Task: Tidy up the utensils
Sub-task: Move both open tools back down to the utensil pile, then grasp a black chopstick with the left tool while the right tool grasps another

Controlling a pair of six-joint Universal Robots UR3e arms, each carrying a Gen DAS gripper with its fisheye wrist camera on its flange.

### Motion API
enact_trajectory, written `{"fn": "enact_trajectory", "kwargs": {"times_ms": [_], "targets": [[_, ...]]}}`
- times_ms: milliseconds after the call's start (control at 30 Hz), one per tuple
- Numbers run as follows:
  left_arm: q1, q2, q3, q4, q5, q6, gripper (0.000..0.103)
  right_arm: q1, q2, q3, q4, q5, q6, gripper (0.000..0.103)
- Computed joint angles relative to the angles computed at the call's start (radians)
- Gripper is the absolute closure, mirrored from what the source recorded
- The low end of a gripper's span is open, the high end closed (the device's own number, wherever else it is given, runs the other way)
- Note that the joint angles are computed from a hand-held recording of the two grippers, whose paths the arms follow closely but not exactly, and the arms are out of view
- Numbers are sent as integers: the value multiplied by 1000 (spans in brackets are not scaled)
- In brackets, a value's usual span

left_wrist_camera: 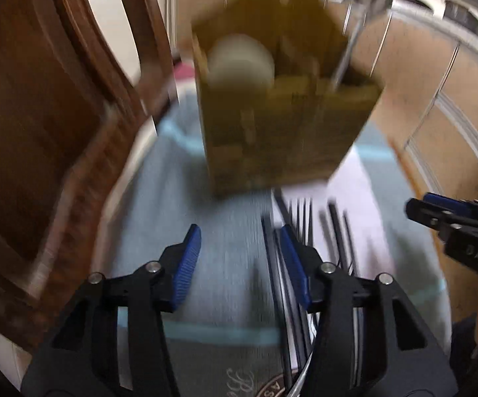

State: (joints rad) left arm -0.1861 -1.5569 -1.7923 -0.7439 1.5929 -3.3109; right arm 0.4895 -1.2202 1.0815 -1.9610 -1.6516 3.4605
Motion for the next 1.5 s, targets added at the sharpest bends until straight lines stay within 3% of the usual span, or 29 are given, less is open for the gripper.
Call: {"fn": "enact_trajectory", "kwargs": {"times_ms": [267, 367, 500, 567, 667, 800, 967, 1167, 1300, 1500], "targets": [[-41, -75, 10, -62, -8, 39, 52, 8, 122, -82, -13, 109, 41, 66], [-60, -79, -8, -37, 15, 35, 48, -6, 176, -139, 8, 133, 52, 66], [-41, -108, 53, -82, 1, 22, 43, -52, 180, -83, -31, 255, 57, 66], [-6, -63, 19, -108, -4, 39, 41, -42, 183, -95, -21, 237, 47, 66], [14, -57, 16, -121, -20, 44, 40, -31, 187, -108, -4, 225, 42, 75], [1, -66, 37, -141, 49, 29, 40, -4, 184, -130, 35, 168, 39, 88], [27, -79, 73, -185, 41, 44, 40, -13, 157, -101, 23, 183, 59, 88], [73, -207, 238, -260, 7, 54, 40, -30, 160, -114, 36, 209, 63, 80], [61, -267, 324, -278, 45, 57, 54, -28, 136, -96, 58, 182, 54, 80], [53, -345, 432, -301, 47, 43, 55, -29, 160, -133, 115, 181, 57, 80]]}}
